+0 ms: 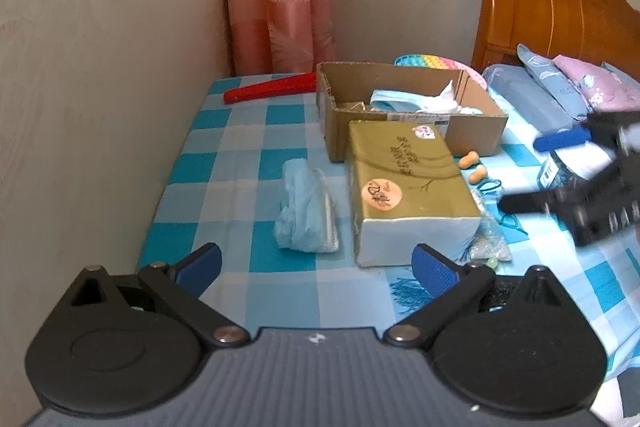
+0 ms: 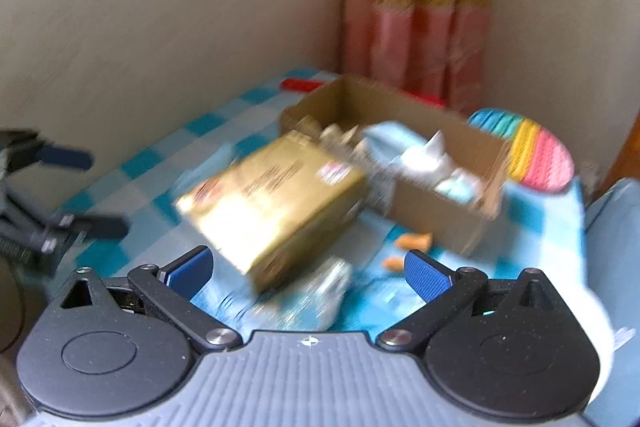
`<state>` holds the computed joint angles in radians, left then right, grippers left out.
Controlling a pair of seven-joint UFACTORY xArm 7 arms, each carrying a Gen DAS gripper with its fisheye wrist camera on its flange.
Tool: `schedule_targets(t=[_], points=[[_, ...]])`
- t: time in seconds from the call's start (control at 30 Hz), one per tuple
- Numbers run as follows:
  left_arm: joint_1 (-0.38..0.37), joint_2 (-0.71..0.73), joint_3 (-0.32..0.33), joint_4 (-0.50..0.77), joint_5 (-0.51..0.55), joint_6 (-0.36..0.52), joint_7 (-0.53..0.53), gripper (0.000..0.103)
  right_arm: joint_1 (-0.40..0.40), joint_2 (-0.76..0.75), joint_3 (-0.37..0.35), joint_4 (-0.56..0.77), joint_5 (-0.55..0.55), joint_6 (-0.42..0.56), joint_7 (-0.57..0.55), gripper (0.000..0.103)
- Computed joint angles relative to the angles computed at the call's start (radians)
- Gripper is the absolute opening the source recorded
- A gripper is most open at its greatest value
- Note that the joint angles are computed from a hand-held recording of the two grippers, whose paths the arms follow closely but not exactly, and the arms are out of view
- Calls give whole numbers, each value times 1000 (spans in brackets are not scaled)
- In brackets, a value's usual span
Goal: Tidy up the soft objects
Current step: 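Move the right gripper to the blue embroidered sachet and the left to the face mask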
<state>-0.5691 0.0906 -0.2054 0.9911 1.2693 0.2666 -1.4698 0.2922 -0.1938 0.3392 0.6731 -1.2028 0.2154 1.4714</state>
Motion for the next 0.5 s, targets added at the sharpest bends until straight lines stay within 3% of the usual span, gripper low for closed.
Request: schedule_targets(t=[0.27, 0.5], points=[[-10, 9, -3, 3, -54, 36, 44, 101, 4, 69, -24, 8, -39, -115, -58, 103], [-23, 22, -2, 16, -102, 77, 80, 101, 56, 140, -70, 32, 114, -93, -362, 103]])
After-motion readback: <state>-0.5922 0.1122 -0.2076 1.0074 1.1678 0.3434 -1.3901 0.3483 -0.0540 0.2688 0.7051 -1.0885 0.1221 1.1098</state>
